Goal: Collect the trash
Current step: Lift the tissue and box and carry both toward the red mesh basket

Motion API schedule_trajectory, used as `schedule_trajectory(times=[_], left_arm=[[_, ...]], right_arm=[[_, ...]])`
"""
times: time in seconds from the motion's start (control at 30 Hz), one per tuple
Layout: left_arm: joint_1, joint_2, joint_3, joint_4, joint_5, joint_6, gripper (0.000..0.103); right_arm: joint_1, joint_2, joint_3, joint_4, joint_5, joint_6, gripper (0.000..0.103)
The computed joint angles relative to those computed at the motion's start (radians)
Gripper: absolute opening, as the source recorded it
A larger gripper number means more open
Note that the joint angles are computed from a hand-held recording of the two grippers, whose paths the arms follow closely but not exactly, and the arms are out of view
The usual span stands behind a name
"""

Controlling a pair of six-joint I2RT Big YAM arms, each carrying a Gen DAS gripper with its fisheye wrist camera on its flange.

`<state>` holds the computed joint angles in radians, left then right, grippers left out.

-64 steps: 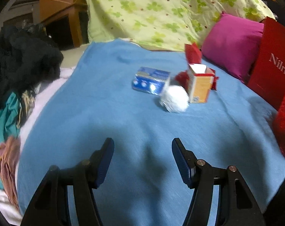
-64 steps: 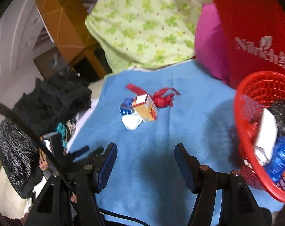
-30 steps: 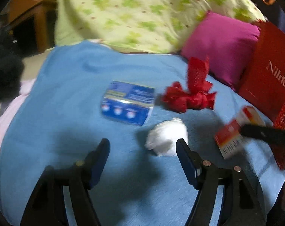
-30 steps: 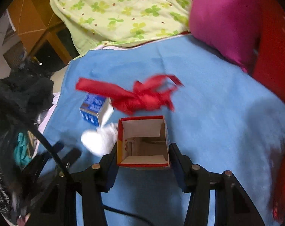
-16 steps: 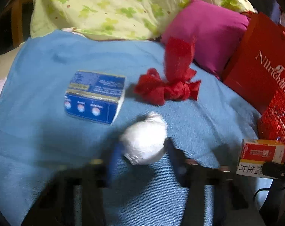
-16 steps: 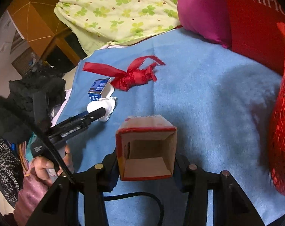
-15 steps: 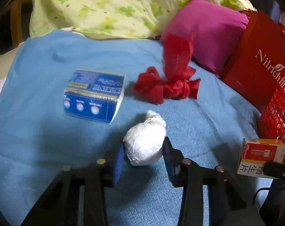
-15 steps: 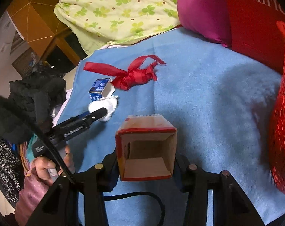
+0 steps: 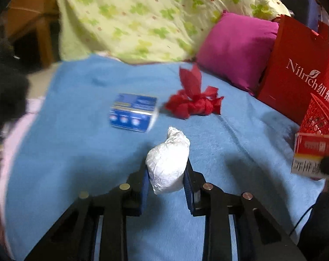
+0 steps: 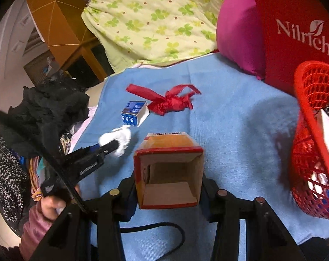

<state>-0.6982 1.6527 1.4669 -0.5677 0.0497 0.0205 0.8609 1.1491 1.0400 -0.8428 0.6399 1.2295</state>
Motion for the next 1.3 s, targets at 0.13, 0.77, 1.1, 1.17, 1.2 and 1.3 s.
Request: schedule_trajectory(times=[0.13, 0.77, 1.1, 1.17, 1.2, 1.3], left_arm=[[-0.031, -0.1, -0.081, -0.006, -0.066, -0.065, 0.031], [-0.218, -0.342, -0.113, -0.14, -0.401, -0.088, 0.031], [-0.303, -0.397, -0.126, -0.152, -0.494, -0.068, 0.032], [-0.316, -0.399, -0.123, -0.154, -0.509, -0.064, 0.032], [-0.321, -0.4, -0.122, -0.154, -0.514, -0.062, 0.032], [-0.332, -0.399, -0.114, -0.162, -0.523, -0.063, 0.032]], right_arm=[[0.045, -0.029, 0.001, -0.038, 0.045, 0.034, 0.049], [0.286, -0.108, 0.067, -0.247, 0.324, 0.215, 0.049], [0.382, -0.106, 0.104, -0.364, 0.422, 0.323, 0.049], [0.394, -0.11, 0.104, -0.376, 0.432, 0.339, 0.049], [0.403, -0.108, 0.108, -0.395, 0.441, 0.357, 0.049], [0.416, -0.115, 0.105, -0.413, 0.455, 0.375, 0.049]])
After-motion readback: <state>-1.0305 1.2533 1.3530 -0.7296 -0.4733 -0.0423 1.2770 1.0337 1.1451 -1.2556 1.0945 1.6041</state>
